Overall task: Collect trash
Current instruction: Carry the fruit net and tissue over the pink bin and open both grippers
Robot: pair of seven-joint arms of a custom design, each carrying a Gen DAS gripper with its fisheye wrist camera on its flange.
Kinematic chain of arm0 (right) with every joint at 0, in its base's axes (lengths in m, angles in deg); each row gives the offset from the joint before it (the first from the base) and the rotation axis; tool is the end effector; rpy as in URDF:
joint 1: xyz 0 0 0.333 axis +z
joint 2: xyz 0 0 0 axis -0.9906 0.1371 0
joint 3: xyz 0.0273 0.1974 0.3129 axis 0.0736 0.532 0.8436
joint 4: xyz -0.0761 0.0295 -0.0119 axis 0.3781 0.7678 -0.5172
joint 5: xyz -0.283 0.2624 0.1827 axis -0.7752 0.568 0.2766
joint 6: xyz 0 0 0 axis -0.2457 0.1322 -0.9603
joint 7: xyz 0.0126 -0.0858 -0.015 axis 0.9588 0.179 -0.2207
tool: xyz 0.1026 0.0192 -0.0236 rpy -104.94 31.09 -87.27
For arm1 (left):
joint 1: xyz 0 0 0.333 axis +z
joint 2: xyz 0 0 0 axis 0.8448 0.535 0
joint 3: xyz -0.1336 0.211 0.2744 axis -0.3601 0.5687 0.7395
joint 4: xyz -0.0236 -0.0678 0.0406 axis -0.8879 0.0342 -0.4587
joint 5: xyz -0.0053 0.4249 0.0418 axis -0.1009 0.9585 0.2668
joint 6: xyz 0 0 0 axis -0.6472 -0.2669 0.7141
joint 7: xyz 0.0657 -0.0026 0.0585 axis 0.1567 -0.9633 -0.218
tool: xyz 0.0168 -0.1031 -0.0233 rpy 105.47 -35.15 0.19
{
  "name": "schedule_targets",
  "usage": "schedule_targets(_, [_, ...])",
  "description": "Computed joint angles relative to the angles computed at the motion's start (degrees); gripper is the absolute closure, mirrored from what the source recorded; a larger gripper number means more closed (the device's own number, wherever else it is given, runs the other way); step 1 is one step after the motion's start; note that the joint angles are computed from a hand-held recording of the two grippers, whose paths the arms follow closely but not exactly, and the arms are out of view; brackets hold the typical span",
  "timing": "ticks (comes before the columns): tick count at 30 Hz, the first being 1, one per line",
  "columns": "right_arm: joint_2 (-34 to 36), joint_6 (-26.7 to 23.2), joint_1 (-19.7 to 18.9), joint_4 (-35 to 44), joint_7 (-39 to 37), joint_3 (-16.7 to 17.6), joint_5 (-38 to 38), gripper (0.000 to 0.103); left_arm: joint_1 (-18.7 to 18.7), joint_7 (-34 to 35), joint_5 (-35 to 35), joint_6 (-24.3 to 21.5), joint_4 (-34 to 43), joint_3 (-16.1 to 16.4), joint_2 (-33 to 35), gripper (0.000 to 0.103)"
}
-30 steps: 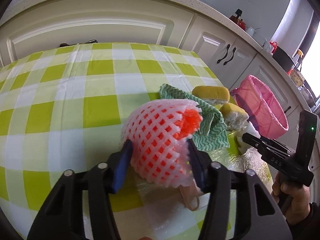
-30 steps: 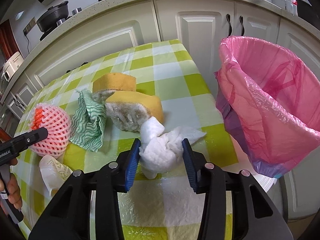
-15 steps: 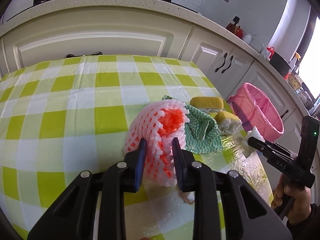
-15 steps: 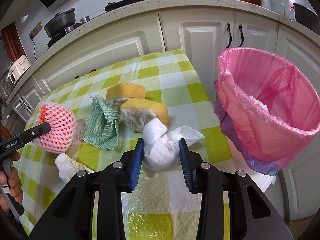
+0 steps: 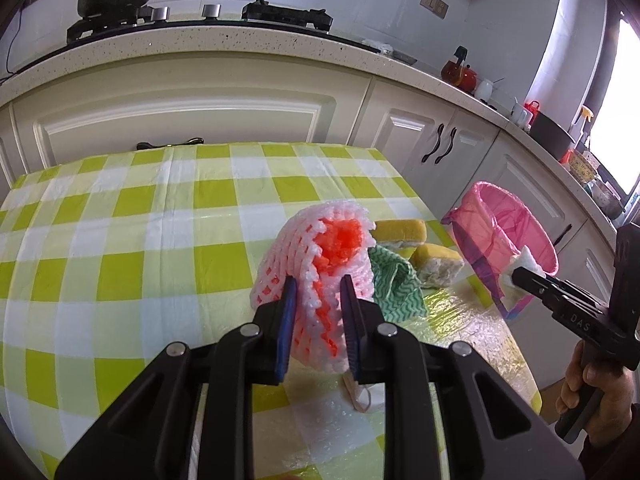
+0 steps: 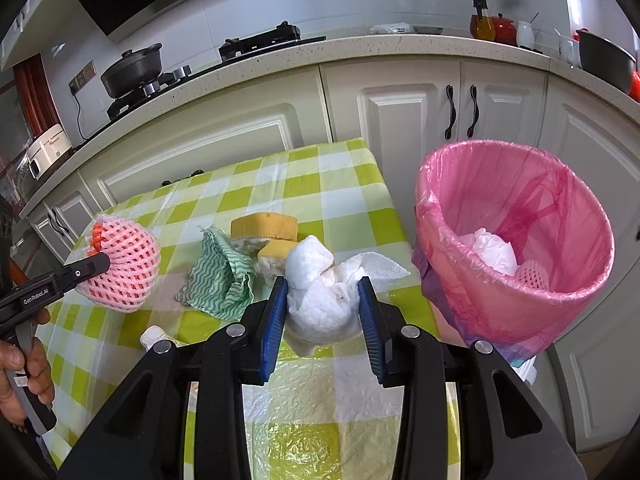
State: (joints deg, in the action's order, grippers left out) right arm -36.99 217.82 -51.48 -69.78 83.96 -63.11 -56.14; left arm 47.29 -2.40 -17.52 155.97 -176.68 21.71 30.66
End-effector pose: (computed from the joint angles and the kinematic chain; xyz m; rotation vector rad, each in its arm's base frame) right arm 0.4305 0.3837 0.5127 -1.9681 1.2999 -0.2555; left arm 0.4141 -0.3090 0.4647 -2.0235 1.5294 -0.9169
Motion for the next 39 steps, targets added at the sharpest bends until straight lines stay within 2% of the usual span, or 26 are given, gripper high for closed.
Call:
schedule_targets(9, [-1.81,1.25,-1.81,-0.64,3.21,0.36,-4.09,0.067,-0.23,-0.96,2.88,-1.02,2.95,-0.91,-0.24,0.082])
schedule_targets(16, [-3.85,2.23,-4.63,-0.94,6.64,0.58,-8.43,0.067,-1.23,-3.33,8.53,-0.98,8.93,-0.73,2.89,0.082])
schedule_targets(25, [-5.2,2.48,-10.09,-0.13,8.31,-0.47,-12.49,0.067,-7.26,-0.49,13.78,-0.35,23.22,2.8,13.67,0.082])
schedule_targets(29, [-4.53,2.39,-12.82,1.26,8.74,-1.09,-14.42,0.067,-10.5,0.48,15.26,1.85,30.7,5.14,19.47,0.082])
schedule_targets(33, [-2.92,2.12,-13.5,2.97,7.62,-2.65,-14.05,0.067,-12.99,5.24,11.55,3.77,38.33,6.9,25.99,0.082])
schedule_targets(39, [0.46,1.79,-12.9,6.17,1.78,-5.63,-9.43,0.067,-14.66,20.03,0.28,3.74,50.37,6.51,36.2,0.082])
